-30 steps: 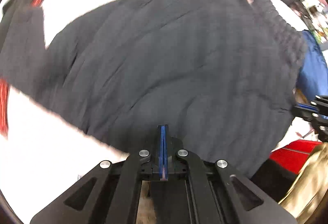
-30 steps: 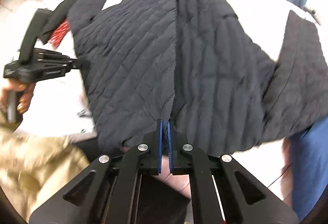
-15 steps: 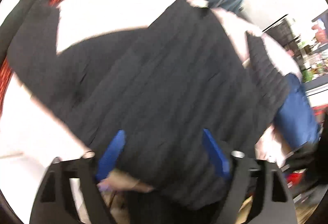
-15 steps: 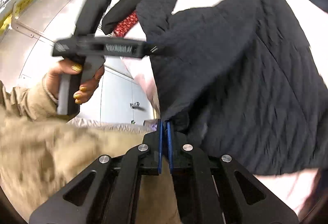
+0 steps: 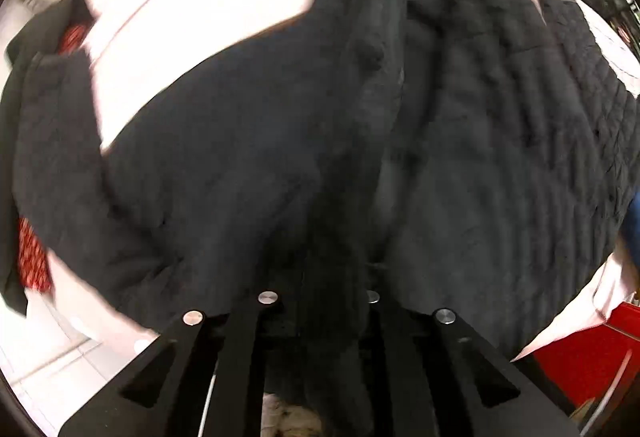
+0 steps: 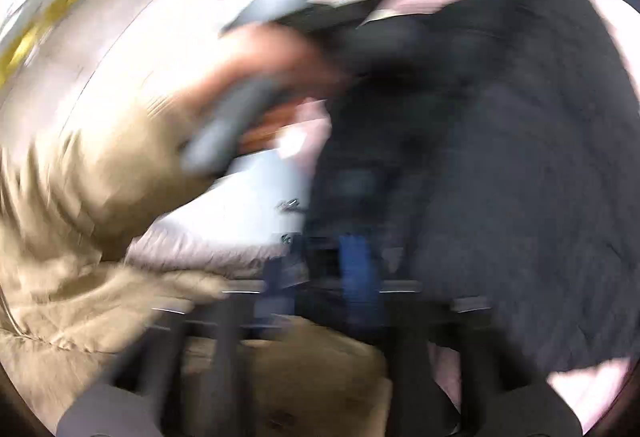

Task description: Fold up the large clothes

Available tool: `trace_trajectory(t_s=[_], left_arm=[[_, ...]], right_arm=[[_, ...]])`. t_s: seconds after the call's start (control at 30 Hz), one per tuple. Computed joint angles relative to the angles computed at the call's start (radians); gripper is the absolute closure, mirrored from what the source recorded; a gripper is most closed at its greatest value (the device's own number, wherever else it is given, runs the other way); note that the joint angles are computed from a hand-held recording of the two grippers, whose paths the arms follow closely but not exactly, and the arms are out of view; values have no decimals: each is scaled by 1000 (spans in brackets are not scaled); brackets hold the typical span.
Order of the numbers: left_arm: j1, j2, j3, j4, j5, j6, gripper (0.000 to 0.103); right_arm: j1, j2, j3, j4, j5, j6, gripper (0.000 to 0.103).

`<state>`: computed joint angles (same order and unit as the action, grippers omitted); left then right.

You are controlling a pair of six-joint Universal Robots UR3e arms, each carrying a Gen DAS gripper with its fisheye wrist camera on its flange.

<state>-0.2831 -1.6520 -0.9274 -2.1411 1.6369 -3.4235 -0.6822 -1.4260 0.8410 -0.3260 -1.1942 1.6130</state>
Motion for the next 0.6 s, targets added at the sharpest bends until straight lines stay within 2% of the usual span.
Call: trace_trajectory(t_s=[0.03, 0.1, 0.2, 0.27, 0.33, 0.37, 0.4, 0.47, 0.57, 0.6], left_arm=[[18, 52, -60, 3, 7, 10, 95], [83, 182, -218, 7, -15, 21, 96], [192, 357, -341, -55, -58, 44, 97], [197, 421, -354, -88, -54, 28, 97], [140, 437, -314, -128, -45, -44, 97], [110, 439, -288, -146, -43, -77, 97], [65, 431, -258, -160, -38, -122, 97], [-21, 410, -211, -175, -26, -208, 98], [-103, 399, -154, -209, -26, -315, 98], [-113, 385, -136, -213, -40, -334, 98]], right_arm=[[-37, -11, 35, -64, 24, 38, 11], [-84, 22, 45, -155, 74, 122, 11], [-20, 36, 105, -412, 93, 360, 11], [49, 75, 81, -504, 134, 480, 11], [153, 68, 107, -603, 155, 619, 11], [184, 92, 93, -631, 161, 651, 11], [249, 83, 107, -694, 149, 711, 11], [377, 44, 222, -986, -3, 885, 11], [503, 90, 284, -1194, -81, 1141, 11], [531, 94, 318, -1264, -121, 1187, 11]])
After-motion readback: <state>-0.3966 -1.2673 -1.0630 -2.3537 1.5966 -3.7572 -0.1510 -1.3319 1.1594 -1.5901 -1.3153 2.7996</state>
